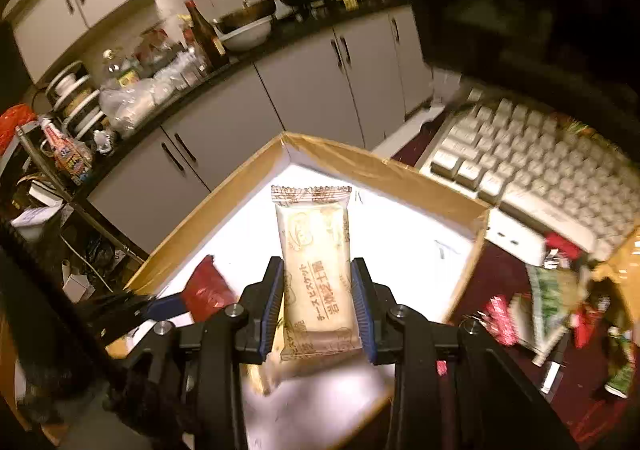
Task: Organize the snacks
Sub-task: 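Carry the red candy packet into the box and open the left tool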
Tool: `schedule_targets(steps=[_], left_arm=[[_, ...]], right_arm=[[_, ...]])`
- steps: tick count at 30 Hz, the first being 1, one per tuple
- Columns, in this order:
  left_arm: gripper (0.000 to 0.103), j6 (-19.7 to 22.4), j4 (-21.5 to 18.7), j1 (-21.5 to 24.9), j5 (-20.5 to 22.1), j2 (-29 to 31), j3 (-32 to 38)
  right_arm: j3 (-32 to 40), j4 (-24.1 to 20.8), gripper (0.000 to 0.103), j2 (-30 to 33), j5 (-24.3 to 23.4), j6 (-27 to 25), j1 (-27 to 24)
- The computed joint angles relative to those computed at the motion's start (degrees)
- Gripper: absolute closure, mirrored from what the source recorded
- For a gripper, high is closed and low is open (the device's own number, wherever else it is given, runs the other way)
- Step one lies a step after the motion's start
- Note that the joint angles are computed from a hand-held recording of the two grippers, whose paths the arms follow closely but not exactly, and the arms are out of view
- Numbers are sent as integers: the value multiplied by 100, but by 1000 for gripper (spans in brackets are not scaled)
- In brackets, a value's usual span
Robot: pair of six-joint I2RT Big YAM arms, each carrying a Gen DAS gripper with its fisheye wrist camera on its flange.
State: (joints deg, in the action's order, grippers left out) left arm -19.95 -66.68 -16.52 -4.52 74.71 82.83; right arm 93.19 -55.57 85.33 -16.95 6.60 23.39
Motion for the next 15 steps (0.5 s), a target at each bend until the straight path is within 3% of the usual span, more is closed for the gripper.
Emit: schedule_targets(steps=[3,5,6,8,11,15], left_arm=[[48,-16,20,14,85,-38,-49],[36,-9,100,-28,-4,-85,-78],[28,-43,129,-47,-80,-98,-83],[23,-153,157,-48,-82,-144,-97],[20,-295,315,-124,-129,-270,-112],[14,-341,494,-459,-274,-387,-26]], right_arm=[[66,-75,67,171,80,44,86],[96,-117,62,205,-62,68,86],[42,-15,44,158,8,107,106],[-130,256,26,-29,180,178,117],[-481,647,23,-414,-263,287,-212],[-678,640,23,-520,162,626,-736]])
